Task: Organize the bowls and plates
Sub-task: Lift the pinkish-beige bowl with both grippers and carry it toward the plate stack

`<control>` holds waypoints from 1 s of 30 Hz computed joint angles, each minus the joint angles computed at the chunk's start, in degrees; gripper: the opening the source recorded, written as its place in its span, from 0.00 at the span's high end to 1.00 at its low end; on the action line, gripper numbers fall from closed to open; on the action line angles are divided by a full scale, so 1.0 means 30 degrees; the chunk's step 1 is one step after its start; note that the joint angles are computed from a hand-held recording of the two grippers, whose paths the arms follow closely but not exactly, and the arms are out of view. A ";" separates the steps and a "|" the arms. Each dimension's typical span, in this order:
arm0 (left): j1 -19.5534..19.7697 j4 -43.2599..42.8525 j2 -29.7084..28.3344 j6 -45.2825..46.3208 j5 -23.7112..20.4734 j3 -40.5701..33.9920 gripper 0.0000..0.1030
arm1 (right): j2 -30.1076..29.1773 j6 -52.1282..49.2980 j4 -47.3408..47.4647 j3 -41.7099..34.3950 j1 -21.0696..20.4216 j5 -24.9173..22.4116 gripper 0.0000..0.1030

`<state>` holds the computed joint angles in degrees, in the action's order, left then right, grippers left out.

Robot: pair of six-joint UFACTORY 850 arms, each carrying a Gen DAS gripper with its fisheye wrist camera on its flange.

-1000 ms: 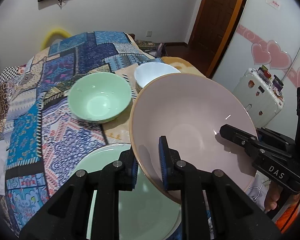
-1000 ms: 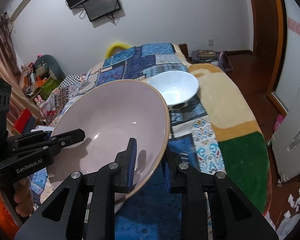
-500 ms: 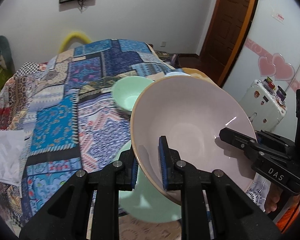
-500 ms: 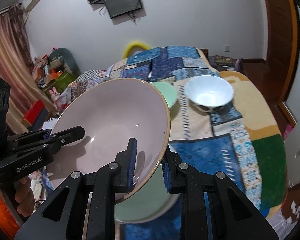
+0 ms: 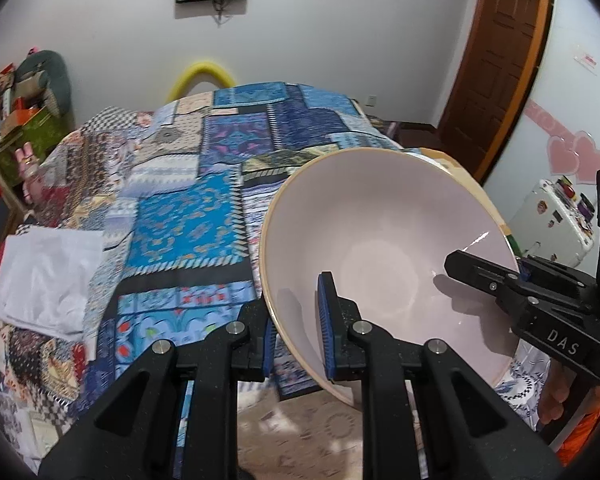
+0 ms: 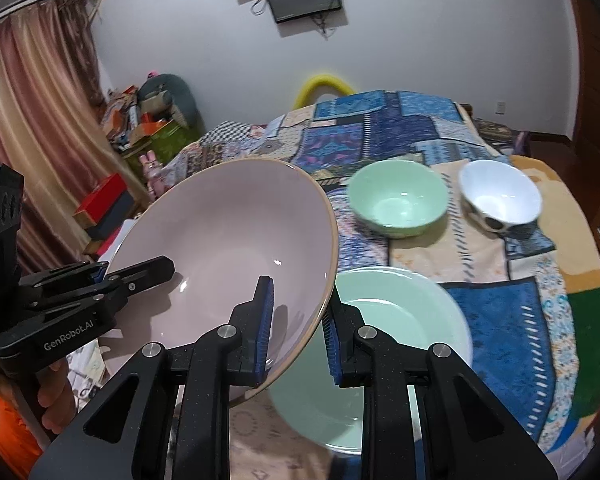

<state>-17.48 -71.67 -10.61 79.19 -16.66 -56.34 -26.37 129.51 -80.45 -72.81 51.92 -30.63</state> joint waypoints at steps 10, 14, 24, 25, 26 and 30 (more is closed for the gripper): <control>0.1505 -0.0360 -0.0171 0.0712 0.0275 0.0431 0.82 | -0.1920 -0.2497 0.1646 -0.2402 -0.0037 0.1176 0.79; 0.1960 -0.0396 -0.0530 0.0893 0.0354 0.0463 0.82 | -0.2683 -0.3904 0.2888 -0.3250 -0.0061 0.1566 0.79; 0.2745 0.0166 -0.1855 0.0634 0.0408 0.0224 0.82 | -0.4376 -0.8169 0.6830 -0.5161 -0.0281 0.2364 0.79; 0.2835 0.0356 -0.2010 0.0457 0.0355 0.0163 0.82 | -0.4567 -0.8765 0.7407 -0.5378 -0.0323 0.2444 0.79; 0.2929 0.0599 -0.2209 0.0209 0.0281 0.0070 0.82 | -0.4682 -0.9166 0.7796 -0.5491 -0.0341 0.2485 0.79; 0.3203 0.1555 -0.2955 -0.0809 0.0031 -0.0286 0.82 | -0.5296 -1.1149 0.9690 -0.6164 -0.0407 0.2507 0.79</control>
<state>-7.87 -67.01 -19.48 76.77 -16.57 -57.20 -42.26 96.06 -51.38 -91.31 50.70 -23.11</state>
